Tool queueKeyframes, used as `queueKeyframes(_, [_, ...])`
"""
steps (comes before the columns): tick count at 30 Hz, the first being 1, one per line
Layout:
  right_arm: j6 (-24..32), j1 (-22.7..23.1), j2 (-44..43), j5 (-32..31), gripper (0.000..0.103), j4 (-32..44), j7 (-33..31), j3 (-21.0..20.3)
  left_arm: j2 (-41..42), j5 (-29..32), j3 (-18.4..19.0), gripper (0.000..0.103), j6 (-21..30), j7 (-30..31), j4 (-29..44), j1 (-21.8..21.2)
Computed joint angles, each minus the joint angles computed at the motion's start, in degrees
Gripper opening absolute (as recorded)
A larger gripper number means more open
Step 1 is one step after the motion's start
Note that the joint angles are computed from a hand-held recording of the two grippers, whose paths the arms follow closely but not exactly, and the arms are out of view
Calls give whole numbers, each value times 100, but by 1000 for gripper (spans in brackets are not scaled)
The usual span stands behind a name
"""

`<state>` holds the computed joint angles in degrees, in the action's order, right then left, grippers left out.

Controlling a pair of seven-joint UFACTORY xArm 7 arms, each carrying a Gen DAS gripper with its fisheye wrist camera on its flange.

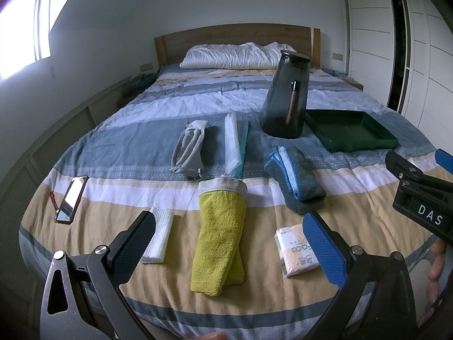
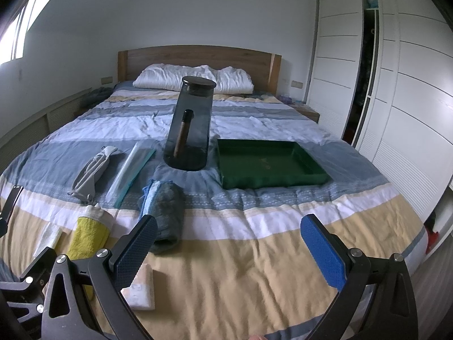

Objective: Organize soft objects
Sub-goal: 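Lower the left tool onto the yellow towel while the right tool approaches the grey-blue cloth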

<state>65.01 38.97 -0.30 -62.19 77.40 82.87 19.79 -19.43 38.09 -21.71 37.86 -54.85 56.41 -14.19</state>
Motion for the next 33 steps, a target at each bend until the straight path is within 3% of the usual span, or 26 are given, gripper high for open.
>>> queueKeyframes(6, [-111, -10, 57, 7, 103, 10, -48, -33, 19, -43, 99, 102, -92, 53, -115, 45])
queueKeyframes(17, [-603, 72, 584, 261, 103, 355, -537, -281, -120, -752, 590, 102, 30, 738, -496, 210])
queueKeyframes(25, [-1027, 164, 1263, 705, 103, 948, -1239, -688, 13, -1052, 835, 102, 139, 969, -620, 564])
queueKeyframes(33, [-1373, 252, 2138, 1354, 103, 1946, -1991, -1170, 582, -1355, 1069, 102, 187, 1390, -342, 569])
